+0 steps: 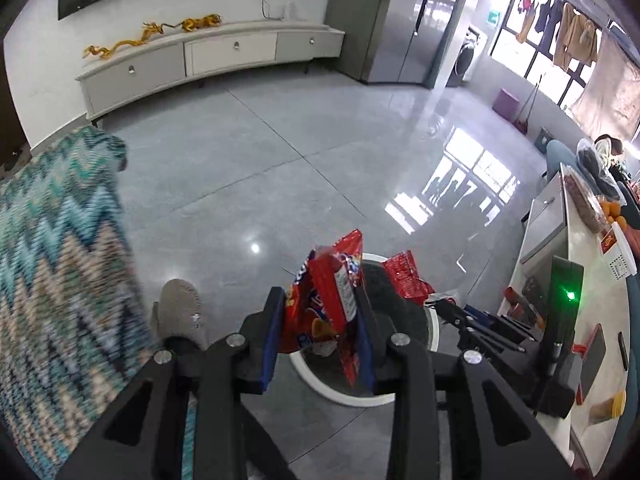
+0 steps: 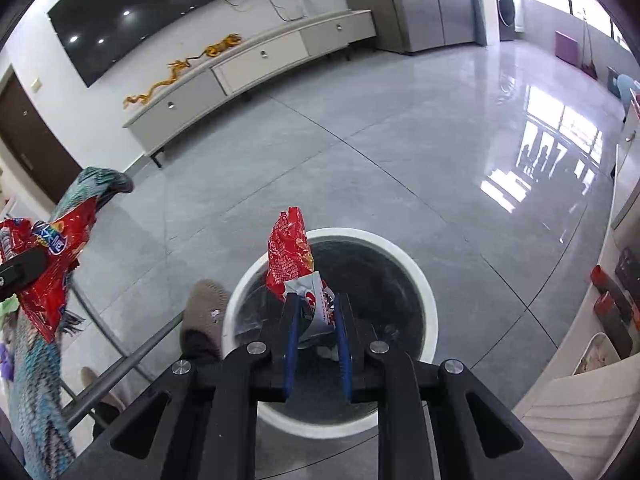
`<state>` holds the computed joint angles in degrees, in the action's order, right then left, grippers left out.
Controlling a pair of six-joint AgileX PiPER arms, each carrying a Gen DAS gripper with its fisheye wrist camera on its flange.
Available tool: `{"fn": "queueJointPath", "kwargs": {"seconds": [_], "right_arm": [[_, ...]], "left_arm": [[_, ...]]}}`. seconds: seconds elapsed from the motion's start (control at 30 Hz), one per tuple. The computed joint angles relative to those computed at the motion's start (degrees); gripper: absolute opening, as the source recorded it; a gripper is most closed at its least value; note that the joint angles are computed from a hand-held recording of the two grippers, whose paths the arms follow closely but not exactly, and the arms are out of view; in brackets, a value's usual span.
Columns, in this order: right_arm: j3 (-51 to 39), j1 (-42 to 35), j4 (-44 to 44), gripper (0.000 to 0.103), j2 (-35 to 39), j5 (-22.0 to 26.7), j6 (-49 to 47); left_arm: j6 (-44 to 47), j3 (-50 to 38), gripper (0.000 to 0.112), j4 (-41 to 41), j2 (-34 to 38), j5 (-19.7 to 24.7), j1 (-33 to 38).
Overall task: Collect trash
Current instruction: 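Carry both red items to the bin and open both tools over it, then return both tools to the trash pile on the rug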
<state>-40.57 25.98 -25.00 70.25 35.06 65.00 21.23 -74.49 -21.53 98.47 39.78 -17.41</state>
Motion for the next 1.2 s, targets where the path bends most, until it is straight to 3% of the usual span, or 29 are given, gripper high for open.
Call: {"fn": "queueJointPath", "kwargs": {"seconds": [0.1,0.2,0.47,0.77,1.03,1.2], "right_arm": [[0.12,-2.07,0.93,0.019,1.19,-1.07,-1.43],[-0.03,-3.11,0.24,0.039,2.21,-0.67,-1.35],[0.56,-0.69,-3.40,0.042,-0.06,2.28,3.53],[-1.16,8.78,-9.90,0.046,-3.92,8.19,15.68],[-10.45,21.59,-15.17,0.047,-2.83,16.78,22.24],[-20.89,28.34,-16.44,0.048,2.91,20.24,20.00]], "left_arm": [[-2.51,-2.57,0.052,0.54,3.24,-0.32,-2.12],[-3.88,-5.16,0.064,0.19,5.84,0.50,-3.27],[-3.19,-4.57,0.065,-0.34,5.03,0.58,-3.50],[0.83,4.73,0.065,-1.98,-4.98,-3.64,1.76],[14.64,13.06,0.065,-9.17,-15.11,-1.36,14.92],[25.70,14.82,0.065,-17.11,-19.06,3.90,29.51]]}}
